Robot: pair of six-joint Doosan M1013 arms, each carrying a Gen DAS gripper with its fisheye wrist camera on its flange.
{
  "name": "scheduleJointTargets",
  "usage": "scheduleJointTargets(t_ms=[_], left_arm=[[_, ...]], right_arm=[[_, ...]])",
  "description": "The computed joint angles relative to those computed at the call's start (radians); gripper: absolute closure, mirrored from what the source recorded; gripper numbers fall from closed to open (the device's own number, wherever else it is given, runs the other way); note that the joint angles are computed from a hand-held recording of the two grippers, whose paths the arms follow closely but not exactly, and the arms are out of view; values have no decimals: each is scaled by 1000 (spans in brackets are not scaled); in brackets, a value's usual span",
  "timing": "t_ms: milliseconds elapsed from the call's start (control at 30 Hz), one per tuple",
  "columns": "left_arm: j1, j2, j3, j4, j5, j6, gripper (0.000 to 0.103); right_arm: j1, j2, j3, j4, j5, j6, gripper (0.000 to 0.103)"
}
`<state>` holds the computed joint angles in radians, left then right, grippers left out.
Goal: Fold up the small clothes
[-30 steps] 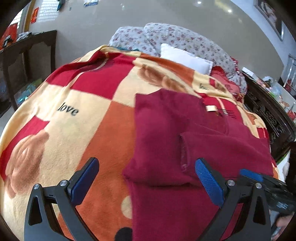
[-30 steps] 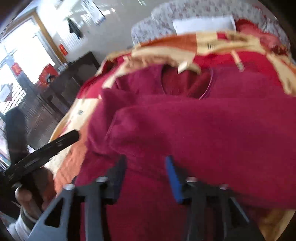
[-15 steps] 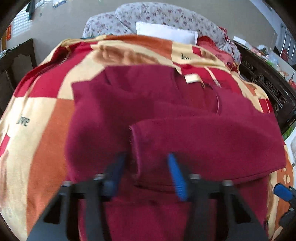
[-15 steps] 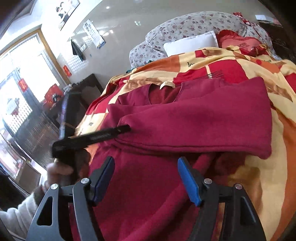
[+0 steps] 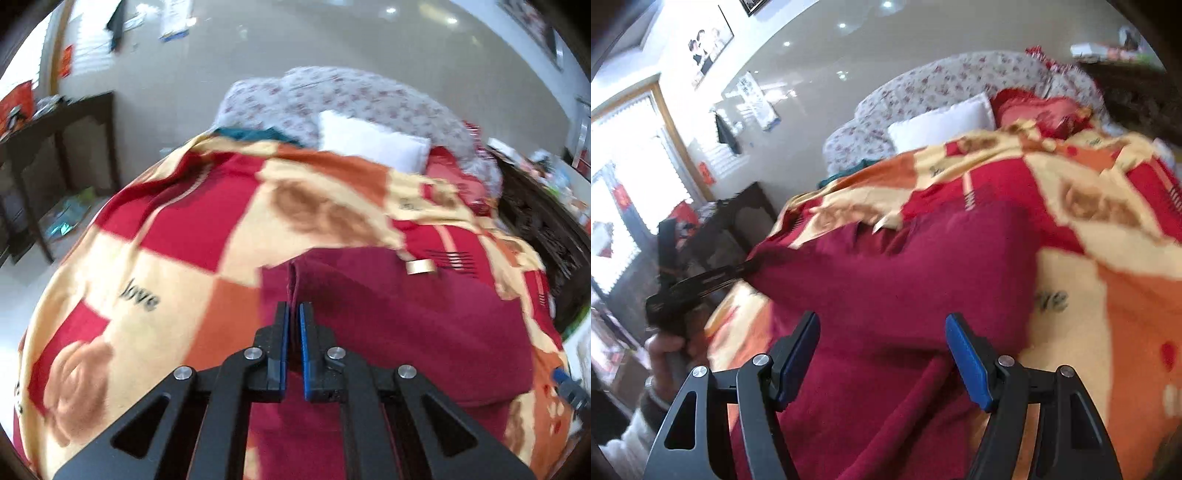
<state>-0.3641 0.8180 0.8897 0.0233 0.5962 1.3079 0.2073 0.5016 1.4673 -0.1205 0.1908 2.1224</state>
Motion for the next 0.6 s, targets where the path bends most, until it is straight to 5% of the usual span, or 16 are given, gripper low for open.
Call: scheduleJointTargets(t_ms=[167,367,600], left_arm=[[8,40,-18,-29,86,10,98],[-5,56,-22,58,98,-43,97],[-14,48,-2,124,86,-71,97]], right_arm=[[8,73,-121,-284,185,188,57],[-44,210,-332,-118,443,29,81],[-45,132,-241,-81,376,-16,80]])
